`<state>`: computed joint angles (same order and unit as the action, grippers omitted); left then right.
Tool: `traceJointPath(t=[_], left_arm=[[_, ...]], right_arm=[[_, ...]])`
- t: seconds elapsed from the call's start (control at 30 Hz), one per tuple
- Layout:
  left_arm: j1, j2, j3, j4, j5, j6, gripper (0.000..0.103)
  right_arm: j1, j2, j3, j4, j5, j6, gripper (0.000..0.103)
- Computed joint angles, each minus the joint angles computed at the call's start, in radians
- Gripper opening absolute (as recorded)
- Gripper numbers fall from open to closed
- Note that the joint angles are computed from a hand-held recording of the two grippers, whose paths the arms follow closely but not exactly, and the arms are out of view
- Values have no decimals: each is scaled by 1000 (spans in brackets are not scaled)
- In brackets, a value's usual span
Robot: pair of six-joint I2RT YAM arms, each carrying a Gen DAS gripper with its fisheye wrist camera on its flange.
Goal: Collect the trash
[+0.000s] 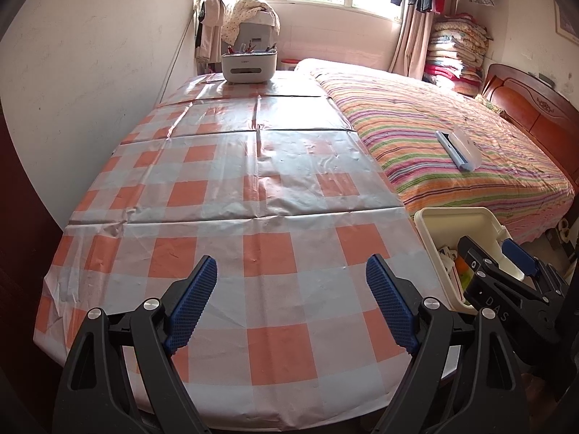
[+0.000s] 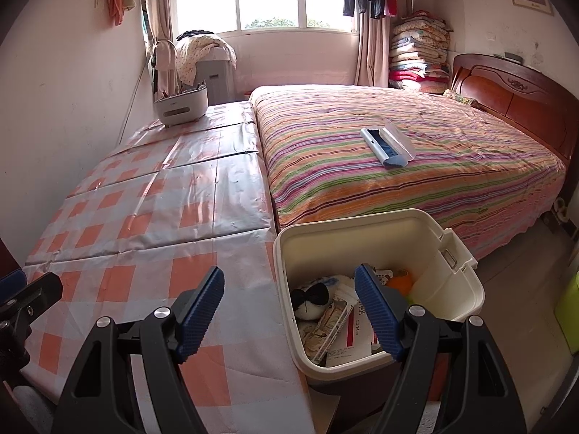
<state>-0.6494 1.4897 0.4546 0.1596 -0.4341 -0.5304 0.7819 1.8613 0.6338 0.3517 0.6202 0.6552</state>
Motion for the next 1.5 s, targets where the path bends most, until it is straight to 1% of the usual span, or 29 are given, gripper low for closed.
traceJointPath(t=[0.27, 0.63, 1.5], left_arm=[[22, 5, 13, -15, 3, 11, 83], [32, 24, 28, -28, 8, 20, 83], [55, -32, 4, -69, -12, 27, 84]], right_arm=[[-2, 22, 44, -29, -7, -14, 73], [-1, 41, 71, -39, -24, -18, 73], [31, 59, 103, -50, -12, -25, 73]])
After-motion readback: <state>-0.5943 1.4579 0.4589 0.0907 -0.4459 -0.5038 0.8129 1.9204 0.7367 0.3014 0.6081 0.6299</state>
